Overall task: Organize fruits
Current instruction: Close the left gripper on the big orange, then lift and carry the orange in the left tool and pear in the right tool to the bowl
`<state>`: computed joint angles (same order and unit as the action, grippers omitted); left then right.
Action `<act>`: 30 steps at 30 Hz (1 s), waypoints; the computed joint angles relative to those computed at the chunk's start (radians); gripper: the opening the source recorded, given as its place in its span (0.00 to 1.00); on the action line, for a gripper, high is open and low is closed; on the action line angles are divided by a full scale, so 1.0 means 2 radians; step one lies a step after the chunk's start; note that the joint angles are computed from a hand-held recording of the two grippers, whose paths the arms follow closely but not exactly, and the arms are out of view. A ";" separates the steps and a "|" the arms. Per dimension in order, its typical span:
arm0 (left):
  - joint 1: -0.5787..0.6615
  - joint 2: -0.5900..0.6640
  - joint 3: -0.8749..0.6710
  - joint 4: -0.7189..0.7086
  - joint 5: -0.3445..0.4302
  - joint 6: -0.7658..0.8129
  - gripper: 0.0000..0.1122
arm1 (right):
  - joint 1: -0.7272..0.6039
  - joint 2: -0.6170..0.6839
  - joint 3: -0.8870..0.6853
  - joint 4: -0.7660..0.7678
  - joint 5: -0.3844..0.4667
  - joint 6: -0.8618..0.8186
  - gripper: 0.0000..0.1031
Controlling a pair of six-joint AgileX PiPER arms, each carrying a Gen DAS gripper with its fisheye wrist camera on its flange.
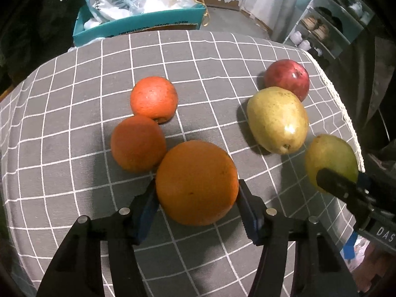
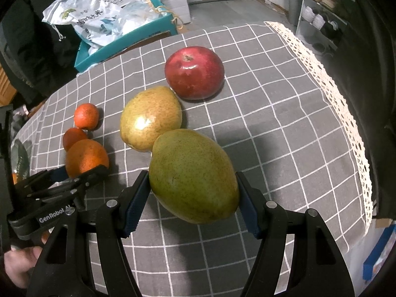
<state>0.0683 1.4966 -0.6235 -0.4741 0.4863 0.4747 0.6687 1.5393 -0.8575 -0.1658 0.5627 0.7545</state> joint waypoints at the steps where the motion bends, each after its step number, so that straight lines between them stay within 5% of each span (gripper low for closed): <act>1: -0.001 -0.002 0.002 0.001 0.000 0.000 0.54 | 0.001 0.000 -0.001 -0.003 0.000 0.002 0.66; 14: 0.036 -0.062 0.011 0.007 0.037 0.012 0.54 | 0.030 -0.018 -0.016 -0.061 0.024 0.056 0.66; 30: 0.163 -0.168 -0.019 -0.007 0.145 0.072 0.54 | 0.094 -0.037 -0.065 -0.151 0.078 0.128 0.66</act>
